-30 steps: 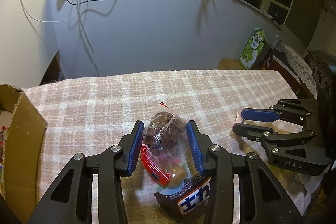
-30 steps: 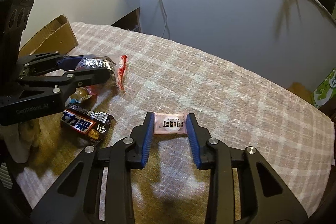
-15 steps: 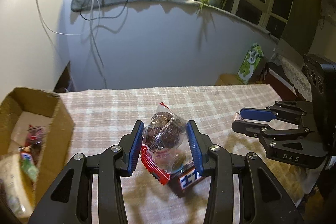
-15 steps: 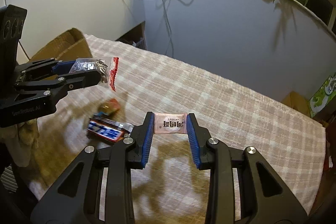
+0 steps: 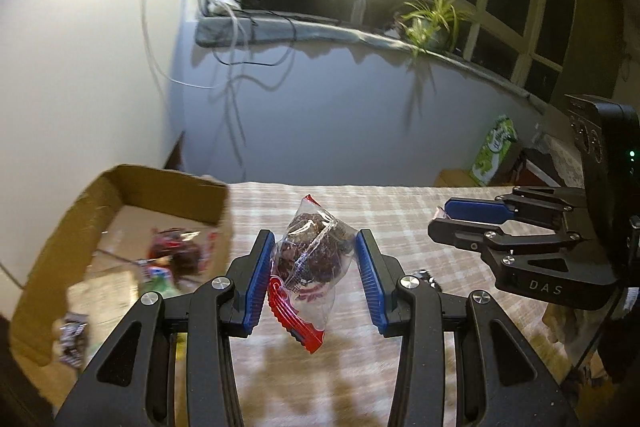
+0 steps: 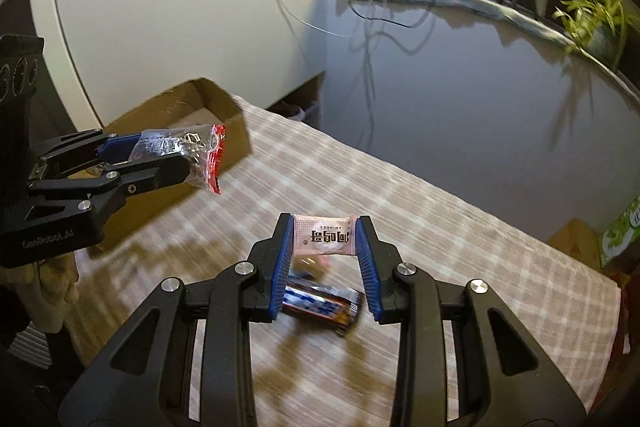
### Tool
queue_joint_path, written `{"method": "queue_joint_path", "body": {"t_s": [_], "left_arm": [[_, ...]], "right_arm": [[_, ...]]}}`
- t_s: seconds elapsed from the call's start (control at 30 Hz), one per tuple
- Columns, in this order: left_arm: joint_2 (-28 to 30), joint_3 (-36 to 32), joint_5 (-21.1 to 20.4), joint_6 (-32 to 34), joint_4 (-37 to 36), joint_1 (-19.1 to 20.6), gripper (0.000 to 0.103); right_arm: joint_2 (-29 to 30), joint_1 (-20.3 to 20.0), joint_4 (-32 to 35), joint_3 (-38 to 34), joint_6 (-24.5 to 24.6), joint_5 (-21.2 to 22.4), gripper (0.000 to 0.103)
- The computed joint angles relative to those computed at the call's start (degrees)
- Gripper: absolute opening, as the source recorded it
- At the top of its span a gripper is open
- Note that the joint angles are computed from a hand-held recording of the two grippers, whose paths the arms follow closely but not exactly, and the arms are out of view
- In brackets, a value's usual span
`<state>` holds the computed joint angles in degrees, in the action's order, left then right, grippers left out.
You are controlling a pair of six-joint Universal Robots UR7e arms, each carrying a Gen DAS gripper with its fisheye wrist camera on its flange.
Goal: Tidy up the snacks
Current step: 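Carry the pink candy and clear candy bag over the box with both grippers, then open both grippers to drop the pink candy and clear bag into the box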
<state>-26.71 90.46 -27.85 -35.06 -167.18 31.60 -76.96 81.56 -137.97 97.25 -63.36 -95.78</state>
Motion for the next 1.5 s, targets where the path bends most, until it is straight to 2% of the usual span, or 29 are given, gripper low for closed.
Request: {"method": "queue_joint_path", "body": {"t_s": [0.3,0.7,1.03,1.2,1.3,1.37,1.43,1.5], "left_arm": [[-6.4,9.5,4.4,-8.6,2.1,-1.9,0.041],[-14.0,19.3,8.0,-21.7,9.4,-3.3,0.041],[-17.9,22.9,9.0,-29.7,16.3,-3.5,0.041],[-18.5,23.3,9.0,-30.7,17.2,-3.0,0.042],[-18.6,23.4,8.7,-31.1,17.4,-2.9,0.044],[-18.6,23.2,9.0,-32.2,18.7,-2.8,0.053],[-18.7,23.4,9.2,-32.7,18.8,-2.8,0.056],[-18.8,23.6,9.1,-32.7,18.8,-2.7,0.056]], "right_arm": [[1.3,4.3,1.2,1.9,2.5,1.0,0.033],[5.6,10.0,-0.6,3.8,4.9,0.6,0.033],[9.5,12.7,-1.8,3.6,6.4,-0.7,0.034],[10.9,13.2,-2.1,3.3,7.0,-1.1,0.034],[11.3,13.4,-2.6,3.3,7.4,-1.1,0.044],[11.4,13.4,-2.9,3.3,7.6,-1.1,0.063],[11.4,13.3,-3.8,3.5,7.9,-0.8,0.074],[11.4,13.2,-4.5,3.6,8.1,-0.7,0.08]]}}
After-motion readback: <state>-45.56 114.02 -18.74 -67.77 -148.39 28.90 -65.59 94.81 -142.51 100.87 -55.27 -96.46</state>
